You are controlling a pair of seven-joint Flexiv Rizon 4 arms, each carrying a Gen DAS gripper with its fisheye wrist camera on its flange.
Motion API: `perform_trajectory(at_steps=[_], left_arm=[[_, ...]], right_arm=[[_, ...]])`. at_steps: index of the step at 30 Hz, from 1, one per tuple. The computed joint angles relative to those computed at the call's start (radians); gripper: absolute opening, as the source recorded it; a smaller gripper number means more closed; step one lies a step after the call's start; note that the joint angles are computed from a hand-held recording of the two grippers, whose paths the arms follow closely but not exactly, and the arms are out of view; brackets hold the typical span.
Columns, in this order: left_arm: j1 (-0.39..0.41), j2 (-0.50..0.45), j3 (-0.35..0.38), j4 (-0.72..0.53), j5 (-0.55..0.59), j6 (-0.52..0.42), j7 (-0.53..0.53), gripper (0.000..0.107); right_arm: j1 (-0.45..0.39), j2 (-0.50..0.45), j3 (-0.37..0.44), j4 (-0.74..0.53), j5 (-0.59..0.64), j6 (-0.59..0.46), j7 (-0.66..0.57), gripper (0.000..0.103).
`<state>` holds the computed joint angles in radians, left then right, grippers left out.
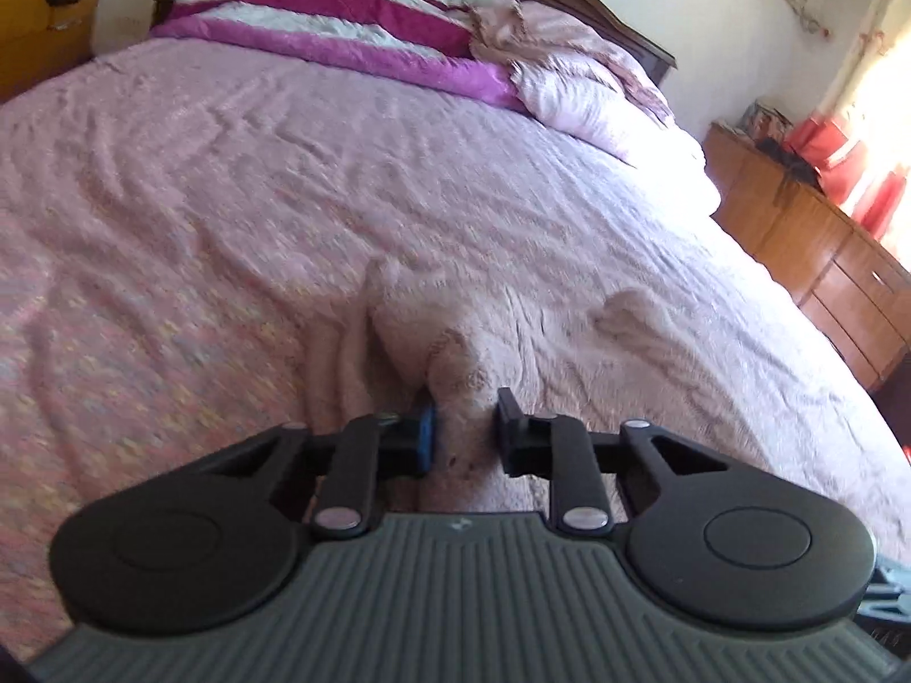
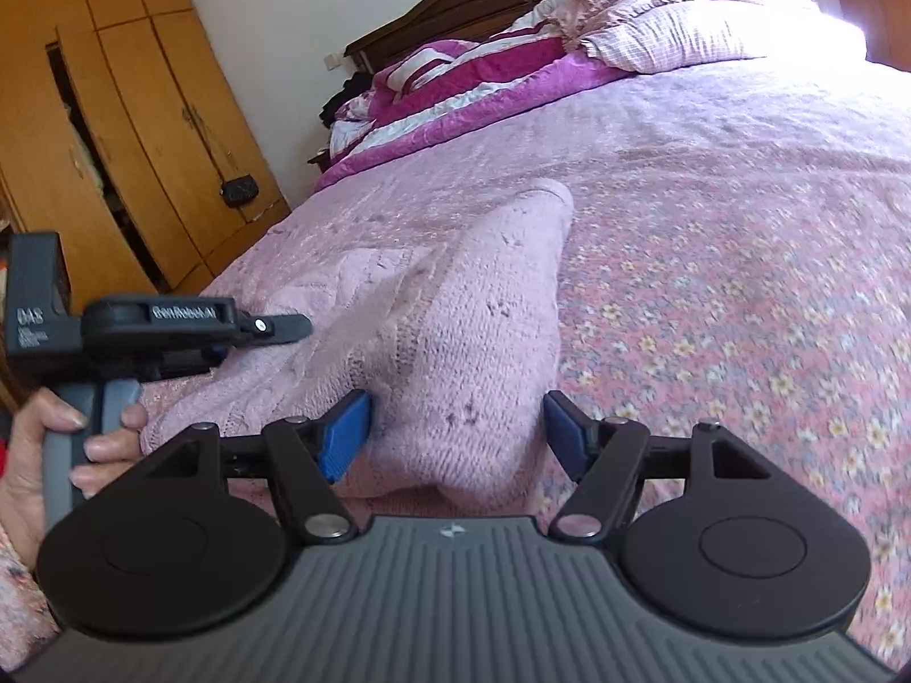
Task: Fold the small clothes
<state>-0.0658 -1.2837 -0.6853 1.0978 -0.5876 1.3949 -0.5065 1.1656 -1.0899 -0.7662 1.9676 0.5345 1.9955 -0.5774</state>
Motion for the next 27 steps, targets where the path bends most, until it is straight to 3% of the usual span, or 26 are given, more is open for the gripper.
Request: perform_trajectory(at_steps=[3, 8, 18, 21, 23, 25, 27], left_arm=[[0.018, 0.01, -0.018, 0.005, 0.004, 0.038, -0.003, 0.017], [-0.062, -0.003, 0.171, -0.095, 0.026, -0.067, -0.128, 0.017], [-0.003, 0.068, 0.116, 0.051, 0.07, -0.002, -0.086, 0.022], [0.04, 0.112, 0.088, 0.136, 0.075, -0.014, -0.07, 0.041], [0.07, 0.14, 0.075, 0.188, 0.071, -0.047, -0.056, 0.063], [0.07, 0.164, 0.1, 0.217, 0.081, -0.063, -0.037, 0.07], [0.053, 0.177, 0.137, 0.238, 0.102, -0.035, -0.018, 0.07]], right_arm=[[-0.002, 0.01, -0.003, -0.008, -0.009, 0.009, -0.01, 0.076], [0.002, -0.002, -0.007, -0.034, 0.001, 0.006, -0.052, 0.082], [-0.001, 0.01, 0.012, -0.016, 0.011, 0.019, -0.039, 0.083], [0.014, 0.004, 0.007, -0.014, 0.037, 0.019, -0.035, 0.083], [0.024, 0.002, 0.003, -0.011, 0.044, 0.014, -0.032, 0.083], [0.037, 0.0, -0.008, -0.009, 0.043, 0.003, -0.028, 0.083], [0.045, -0.001, -0.015, -0.006, 0.034, -0.002, -0.024, 0.083]])
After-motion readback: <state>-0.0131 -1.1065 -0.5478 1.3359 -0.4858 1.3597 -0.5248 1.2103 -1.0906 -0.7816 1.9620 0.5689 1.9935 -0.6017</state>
